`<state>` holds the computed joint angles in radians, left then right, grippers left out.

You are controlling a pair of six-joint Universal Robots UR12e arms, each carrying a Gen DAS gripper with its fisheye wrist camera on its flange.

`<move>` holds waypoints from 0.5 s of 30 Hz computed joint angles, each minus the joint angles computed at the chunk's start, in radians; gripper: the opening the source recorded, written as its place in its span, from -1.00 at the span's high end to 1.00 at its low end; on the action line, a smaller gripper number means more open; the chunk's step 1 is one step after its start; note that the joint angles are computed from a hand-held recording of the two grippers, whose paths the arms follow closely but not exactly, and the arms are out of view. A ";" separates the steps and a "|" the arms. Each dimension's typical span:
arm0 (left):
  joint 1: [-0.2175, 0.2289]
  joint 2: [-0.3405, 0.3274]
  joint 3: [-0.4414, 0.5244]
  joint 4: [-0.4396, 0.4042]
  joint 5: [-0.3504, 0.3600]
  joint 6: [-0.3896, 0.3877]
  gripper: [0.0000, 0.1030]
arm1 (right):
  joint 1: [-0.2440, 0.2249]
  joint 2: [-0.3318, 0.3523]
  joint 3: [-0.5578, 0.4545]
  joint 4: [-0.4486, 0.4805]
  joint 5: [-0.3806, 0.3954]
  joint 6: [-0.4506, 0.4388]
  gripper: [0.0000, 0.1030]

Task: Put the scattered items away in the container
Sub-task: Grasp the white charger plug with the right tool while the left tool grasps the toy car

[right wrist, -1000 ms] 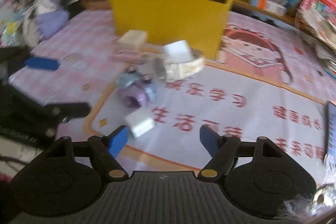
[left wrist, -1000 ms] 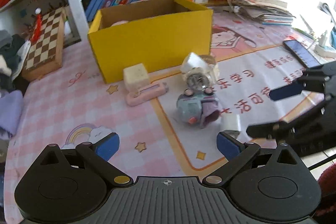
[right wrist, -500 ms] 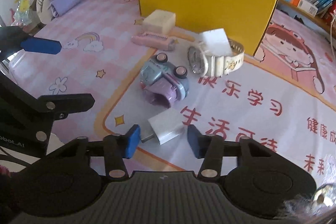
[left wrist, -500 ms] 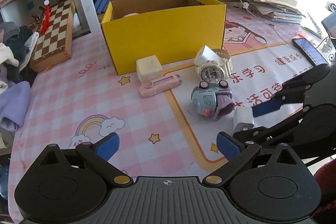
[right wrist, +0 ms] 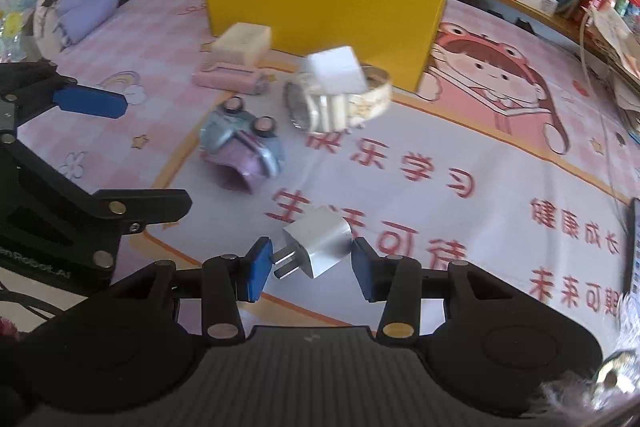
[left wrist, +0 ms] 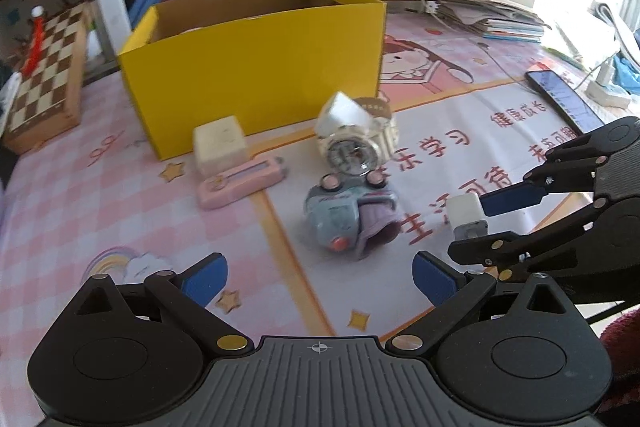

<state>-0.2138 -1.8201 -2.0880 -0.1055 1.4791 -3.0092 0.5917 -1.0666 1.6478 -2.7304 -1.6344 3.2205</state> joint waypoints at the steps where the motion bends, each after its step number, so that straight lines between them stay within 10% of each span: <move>1: -0.002 -0.006 0.005 0.001 -0.005 0.003 -0.95 | -0.001 -0.002 0.003 0.002 -0.005 0.003 0.20; 10: -0.007 -0.062 0.051 -0.008 -0.009 -0.029 -0.90 | -0.009 -0.010 0.012 0.011 -0.026 0.009 0.20; 15: -0.007 -0.074 0.063 -0.026 -0.012 -0.030 -0.46 | -0.012 -0.011 0.013 0.012 -0.028 0.005 0.20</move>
